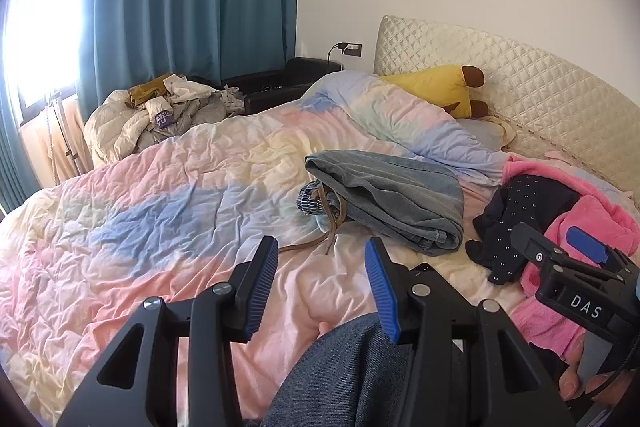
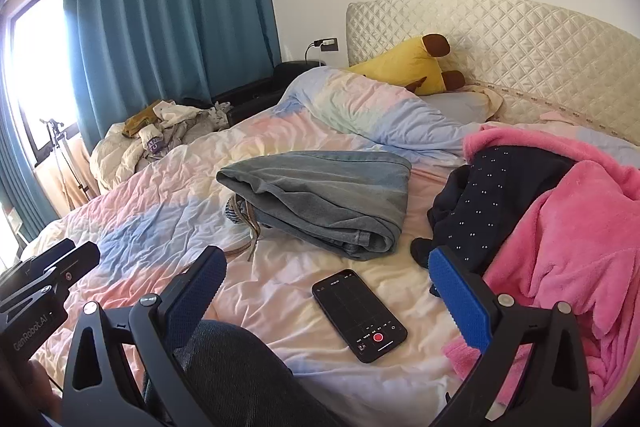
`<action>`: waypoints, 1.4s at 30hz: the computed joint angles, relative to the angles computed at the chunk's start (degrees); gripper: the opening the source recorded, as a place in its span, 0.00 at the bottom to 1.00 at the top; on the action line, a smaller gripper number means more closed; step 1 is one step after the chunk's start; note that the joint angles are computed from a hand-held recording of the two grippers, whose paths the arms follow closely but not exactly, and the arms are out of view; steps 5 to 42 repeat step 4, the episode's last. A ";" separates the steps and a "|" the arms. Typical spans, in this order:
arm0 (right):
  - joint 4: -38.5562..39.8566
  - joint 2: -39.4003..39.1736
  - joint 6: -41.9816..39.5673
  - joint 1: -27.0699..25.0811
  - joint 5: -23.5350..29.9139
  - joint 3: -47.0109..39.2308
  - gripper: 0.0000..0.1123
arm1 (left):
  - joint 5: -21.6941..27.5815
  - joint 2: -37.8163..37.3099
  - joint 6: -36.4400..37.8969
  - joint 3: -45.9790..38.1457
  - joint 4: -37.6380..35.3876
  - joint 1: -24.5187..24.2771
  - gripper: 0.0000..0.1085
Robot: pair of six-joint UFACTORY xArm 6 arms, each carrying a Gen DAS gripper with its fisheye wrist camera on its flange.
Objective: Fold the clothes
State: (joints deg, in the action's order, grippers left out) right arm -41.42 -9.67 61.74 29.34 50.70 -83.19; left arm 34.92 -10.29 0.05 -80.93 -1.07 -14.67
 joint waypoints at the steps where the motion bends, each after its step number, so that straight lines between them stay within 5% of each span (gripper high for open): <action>1: -0.01 0.08 0.00 -0.05 -0.07 -0.08 0.92 | -0.02 0.00 -0.01 0.03 0.01 0.00 0.43; 42: -0.05 0.31 -0.14 0.00 -0.13 -0.30 0.92 | 0.07 -0.07 0.22 0.19 -0.36 -0.03 0.43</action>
